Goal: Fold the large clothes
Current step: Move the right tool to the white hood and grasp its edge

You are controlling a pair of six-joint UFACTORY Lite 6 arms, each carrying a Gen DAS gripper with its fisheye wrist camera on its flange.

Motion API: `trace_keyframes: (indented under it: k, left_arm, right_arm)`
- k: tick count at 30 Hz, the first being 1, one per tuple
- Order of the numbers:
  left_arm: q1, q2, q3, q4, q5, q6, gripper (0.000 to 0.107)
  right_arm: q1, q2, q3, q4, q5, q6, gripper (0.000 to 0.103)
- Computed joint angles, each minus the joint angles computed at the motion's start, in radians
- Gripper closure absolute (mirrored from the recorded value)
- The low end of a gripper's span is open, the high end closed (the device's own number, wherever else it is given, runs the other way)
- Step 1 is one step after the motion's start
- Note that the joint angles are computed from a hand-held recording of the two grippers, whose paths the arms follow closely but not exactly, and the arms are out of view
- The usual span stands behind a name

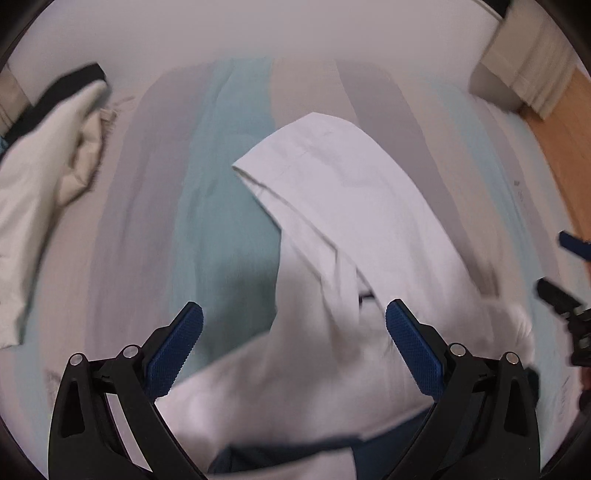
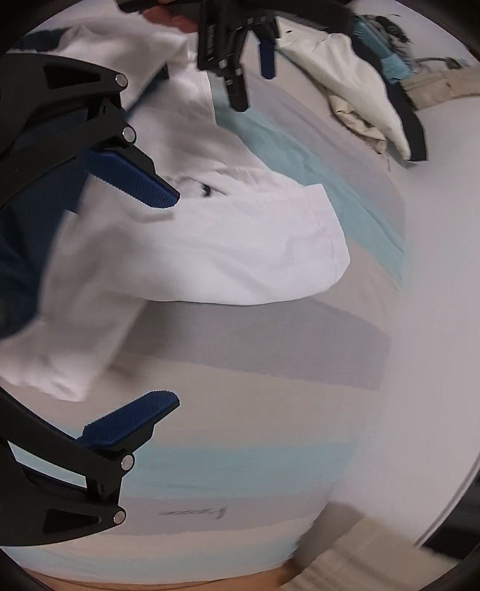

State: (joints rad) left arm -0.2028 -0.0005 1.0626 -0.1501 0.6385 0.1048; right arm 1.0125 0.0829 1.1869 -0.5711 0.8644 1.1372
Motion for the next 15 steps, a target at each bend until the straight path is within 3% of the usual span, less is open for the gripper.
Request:
trace_keyframes:
  k: [6,11,13,15]
  left_arm:
    - [0.063,0.379,0.294,-0.158,0.000,0.124,0.010]
    - [0.056,0.566,0.456,-0.167,-0.029,0.171,0.010]
    - [0.058,0.652,0.542,-0.157,-0.011,0.159,0.010]
    - [0.071,0.724,0.616,-0.181,0.009,0.163,0.010]
  right_arm:
    - [-0.225,0.248,0.159,0.124,-0.208,-0.258,0.008]
    - [-0.326,0.455,0.333,0.235,-0.273,-0.420,0.010]
    - [-0.349,0.519,0.397,0.260,-0.281,-0.463,0.017]
    - [-0.365,0.566,0.442,0.277,-0.289,-0.485,0.017]
